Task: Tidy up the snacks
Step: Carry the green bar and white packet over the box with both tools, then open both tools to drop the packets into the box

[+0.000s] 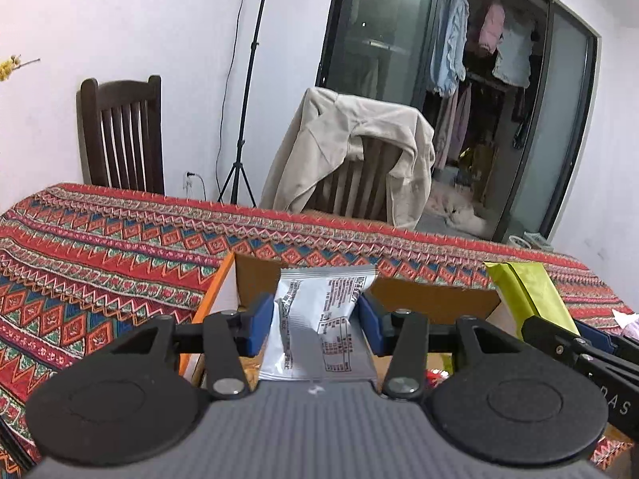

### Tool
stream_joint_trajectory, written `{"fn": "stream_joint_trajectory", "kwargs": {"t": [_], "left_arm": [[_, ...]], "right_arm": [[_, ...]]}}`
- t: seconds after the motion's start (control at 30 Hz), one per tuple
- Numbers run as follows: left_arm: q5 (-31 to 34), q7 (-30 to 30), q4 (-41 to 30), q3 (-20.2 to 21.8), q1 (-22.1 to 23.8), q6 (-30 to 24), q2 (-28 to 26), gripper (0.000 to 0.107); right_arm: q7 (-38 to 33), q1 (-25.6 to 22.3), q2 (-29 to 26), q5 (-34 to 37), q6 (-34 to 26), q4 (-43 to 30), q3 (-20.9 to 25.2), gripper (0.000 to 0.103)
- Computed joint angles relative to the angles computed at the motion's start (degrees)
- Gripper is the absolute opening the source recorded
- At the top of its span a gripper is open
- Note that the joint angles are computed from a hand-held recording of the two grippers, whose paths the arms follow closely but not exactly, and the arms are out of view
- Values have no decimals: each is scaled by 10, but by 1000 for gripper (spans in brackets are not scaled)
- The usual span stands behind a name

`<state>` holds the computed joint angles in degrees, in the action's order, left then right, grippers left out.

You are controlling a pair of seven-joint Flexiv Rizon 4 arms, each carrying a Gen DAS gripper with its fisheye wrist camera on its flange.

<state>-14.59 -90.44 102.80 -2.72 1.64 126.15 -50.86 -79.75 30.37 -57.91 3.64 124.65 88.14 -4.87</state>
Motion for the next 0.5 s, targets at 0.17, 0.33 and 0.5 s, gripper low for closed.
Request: {"fn": "stream_joint_trajectory", "kwargs": {"t": [0.17,0.33,0.5], "left_arm": [[-9,3,-1,6,-6,-1,-5,48],[-7,7,-2,4,-5,-3,-6,50],[-1,-1,2,1,-1,15,-8,79]], "right_arm": [[4,1,-8,3,-14,-8,-6,39],[2,4,-9,2,-14,-5,-8,40],[3,3,-6,2,-14,0,-6,51]]}}
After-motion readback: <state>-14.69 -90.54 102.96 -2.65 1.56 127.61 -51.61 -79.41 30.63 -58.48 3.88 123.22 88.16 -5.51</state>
